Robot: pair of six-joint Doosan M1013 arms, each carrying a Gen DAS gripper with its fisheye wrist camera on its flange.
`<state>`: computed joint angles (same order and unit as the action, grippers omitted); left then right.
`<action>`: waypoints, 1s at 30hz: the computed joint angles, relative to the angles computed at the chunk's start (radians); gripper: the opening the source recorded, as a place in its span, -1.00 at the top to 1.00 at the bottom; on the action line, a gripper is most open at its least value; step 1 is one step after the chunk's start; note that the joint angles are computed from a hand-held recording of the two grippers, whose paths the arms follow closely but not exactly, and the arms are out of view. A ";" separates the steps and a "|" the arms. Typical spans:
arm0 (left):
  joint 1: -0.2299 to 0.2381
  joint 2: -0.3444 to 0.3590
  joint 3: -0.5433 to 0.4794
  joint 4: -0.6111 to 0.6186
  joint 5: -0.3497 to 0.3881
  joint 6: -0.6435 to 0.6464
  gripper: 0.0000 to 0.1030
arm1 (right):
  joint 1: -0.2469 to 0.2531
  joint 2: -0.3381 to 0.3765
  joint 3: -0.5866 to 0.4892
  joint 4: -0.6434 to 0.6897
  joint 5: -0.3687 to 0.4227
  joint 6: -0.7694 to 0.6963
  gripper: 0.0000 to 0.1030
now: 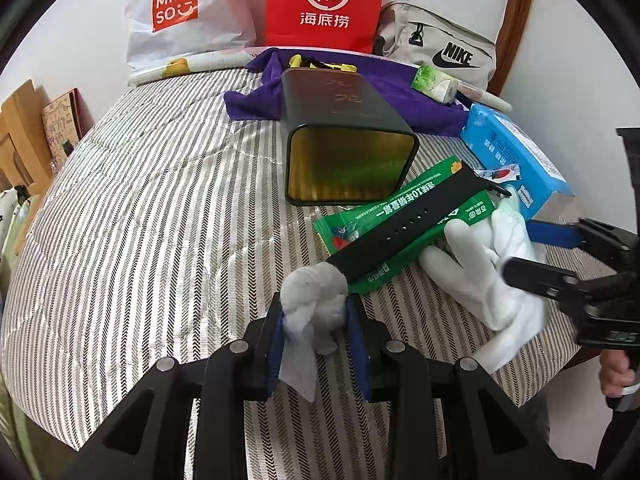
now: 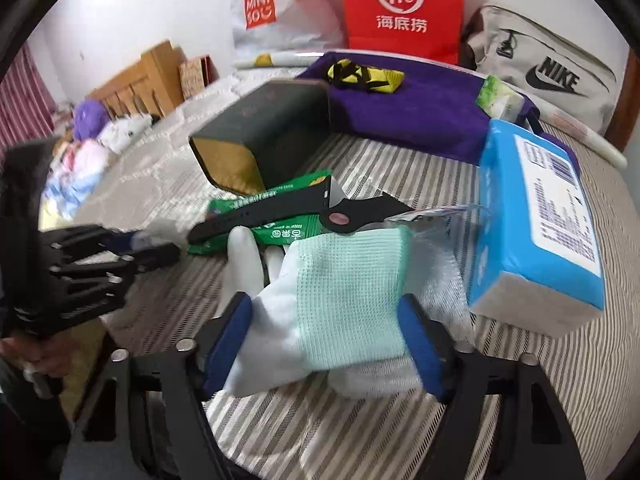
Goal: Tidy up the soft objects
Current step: 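Grasp the white glove with the left tool while the right tool grasps the mint-green glove, then carry the white glove with the left tool while the right tool carries the mint-green glove to the towel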
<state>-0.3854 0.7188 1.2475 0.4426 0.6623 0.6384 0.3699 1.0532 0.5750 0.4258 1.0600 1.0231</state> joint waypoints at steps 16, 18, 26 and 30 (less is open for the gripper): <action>0.003 -0.004 0.010 0.000 -0.026 -0.029 0.44 | -0.059 -0.134 0.201 0.206 -0.156 -0.123 0.78; 0.001 -0.003 0.007 0.005 -0.017 -0.036 0.44 | -0.068 -0.148 0.224 0.205 -0.177 -0.118 0.78; -0.007 0.009 -0.018 0.021 0.029 -0.044 0.44 | -0.104 -0.183 0.300 0.179 -0.227 -0.075 0.78; -0.010 0.009 -0.018 0.026 0.033 -0.062 0.44 | -0.120 -0.186 0.319 0.155 -0.228 -0.030 0.78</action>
<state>-0.3952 0.7281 1.2299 0.4686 0.6957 0.5765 0.2495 0.8671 0.8944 0.5810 0.8318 0.9928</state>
